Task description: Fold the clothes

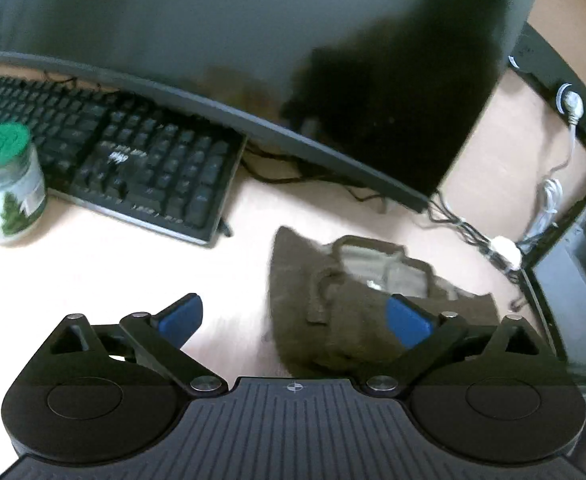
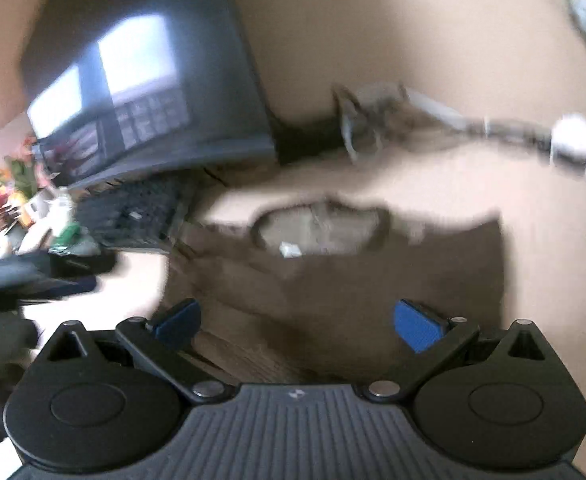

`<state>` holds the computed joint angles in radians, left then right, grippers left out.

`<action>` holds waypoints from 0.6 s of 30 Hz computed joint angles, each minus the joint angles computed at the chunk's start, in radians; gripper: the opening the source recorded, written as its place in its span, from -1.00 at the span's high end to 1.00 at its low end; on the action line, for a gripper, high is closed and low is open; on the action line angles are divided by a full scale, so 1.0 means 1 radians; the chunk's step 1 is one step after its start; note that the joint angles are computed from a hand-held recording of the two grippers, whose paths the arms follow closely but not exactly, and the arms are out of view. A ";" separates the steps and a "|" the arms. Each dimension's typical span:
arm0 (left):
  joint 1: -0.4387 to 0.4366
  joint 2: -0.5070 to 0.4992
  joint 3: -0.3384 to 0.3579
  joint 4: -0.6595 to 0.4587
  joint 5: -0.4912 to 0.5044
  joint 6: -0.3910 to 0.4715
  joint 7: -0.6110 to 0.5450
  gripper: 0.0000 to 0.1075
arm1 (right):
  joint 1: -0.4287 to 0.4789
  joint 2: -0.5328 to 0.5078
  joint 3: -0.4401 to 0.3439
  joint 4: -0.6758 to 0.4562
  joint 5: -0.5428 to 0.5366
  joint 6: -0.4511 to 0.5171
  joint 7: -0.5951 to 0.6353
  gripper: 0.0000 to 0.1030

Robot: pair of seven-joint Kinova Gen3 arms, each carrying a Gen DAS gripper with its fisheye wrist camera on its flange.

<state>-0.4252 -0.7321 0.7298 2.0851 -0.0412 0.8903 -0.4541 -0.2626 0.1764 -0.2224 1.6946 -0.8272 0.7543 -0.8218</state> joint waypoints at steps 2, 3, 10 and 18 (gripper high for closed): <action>0.006 0.050 0.005 -0.028 -0.012 -0.033 -0.035 -0.92 | -0.022 0.023 0.007 0.003 0.033 -0.028 -0.033 -1.00; 0.018 0.082 0.002 -0.031 -0.012 -0.067 -0.050 -0.92 | -0.007 0.019 -0.017 0.012 0.038 -0.043 -0.024 -1.00; 0.073 0.277 -0.037 -0.011 -0.023 -0.162 0.009 -0.92 | -0.051 0.024 -0.008 -0.021 0.152 -0.013 -0.041 -1.00; 0.185 0.398 -0.107 0.010 -0.096 -0.200 0.053 -0.92 | 0.066 0.025 -0.005 -0.042 -0.023 0.073 0.077 -1.00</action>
